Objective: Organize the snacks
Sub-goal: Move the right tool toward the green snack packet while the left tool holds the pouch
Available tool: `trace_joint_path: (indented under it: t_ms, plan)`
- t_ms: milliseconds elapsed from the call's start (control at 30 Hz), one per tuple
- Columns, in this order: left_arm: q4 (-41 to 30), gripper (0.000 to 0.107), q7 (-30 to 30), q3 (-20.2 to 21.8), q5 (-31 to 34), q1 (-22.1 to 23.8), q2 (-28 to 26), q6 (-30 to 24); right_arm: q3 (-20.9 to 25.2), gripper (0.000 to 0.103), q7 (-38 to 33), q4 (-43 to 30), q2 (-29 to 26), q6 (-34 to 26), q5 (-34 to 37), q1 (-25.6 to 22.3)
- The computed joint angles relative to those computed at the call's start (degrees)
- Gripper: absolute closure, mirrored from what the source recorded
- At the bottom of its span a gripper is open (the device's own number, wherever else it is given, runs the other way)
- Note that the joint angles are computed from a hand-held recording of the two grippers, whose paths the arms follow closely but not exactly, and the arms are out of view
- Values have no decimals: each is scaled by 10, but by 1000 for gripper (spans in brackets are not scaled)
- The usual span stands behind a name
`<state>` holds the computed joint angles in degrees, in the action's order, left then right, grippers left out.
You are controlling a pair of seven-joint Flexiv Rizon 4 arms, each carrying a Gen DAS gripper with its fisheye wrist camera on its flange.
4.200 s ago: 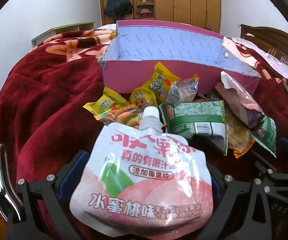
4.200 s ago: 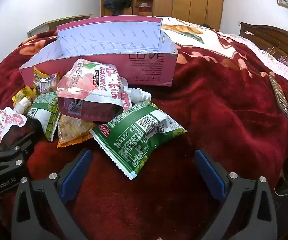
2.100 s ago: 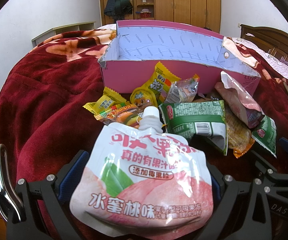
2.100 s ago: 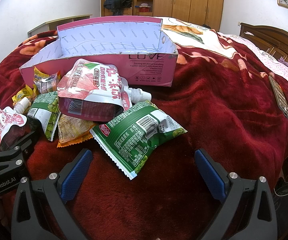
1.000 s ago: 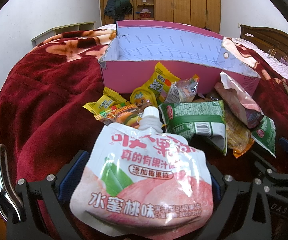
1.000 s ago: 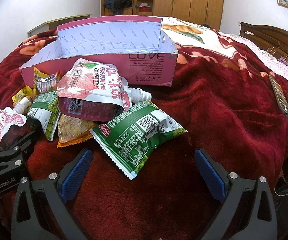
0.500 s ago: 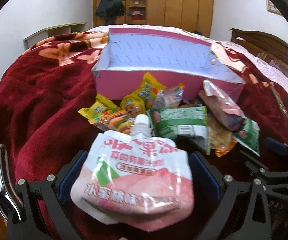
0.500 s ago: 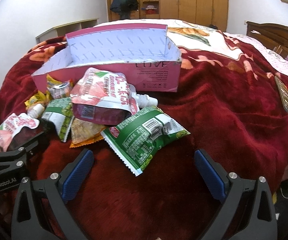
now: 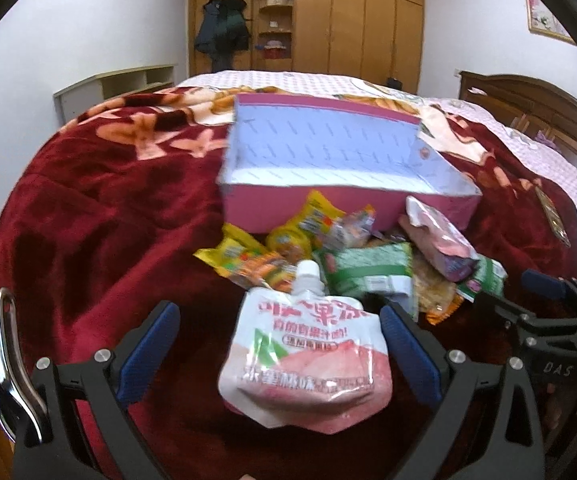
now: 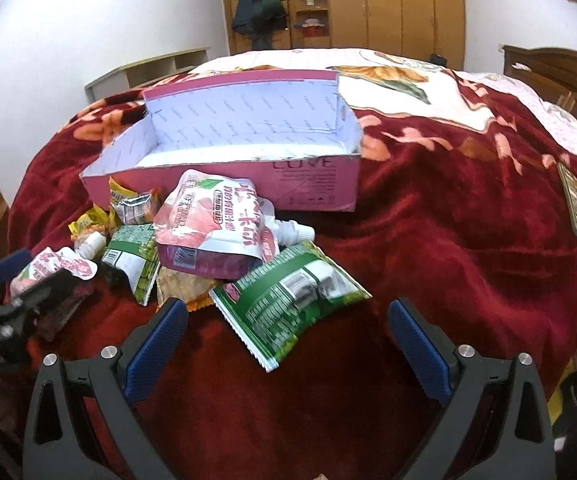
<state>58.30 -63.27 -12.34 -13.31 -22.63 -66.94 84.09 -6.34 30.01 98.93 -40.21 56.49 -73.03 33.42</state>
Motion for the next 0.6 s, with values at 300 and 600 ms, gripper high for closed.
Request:
trace_joint_path:
  t_ms: [300, 600]
  plan:
    - [9, 5, 14, -17, -12, 23, 9, -26, -4, 1, -40, -20, -25, 34, 30, -12]
    - [15, 5, 1, 7, -16, 10, 11, -53, -29, 8, 12, -6, -22, 68, 4, -6]
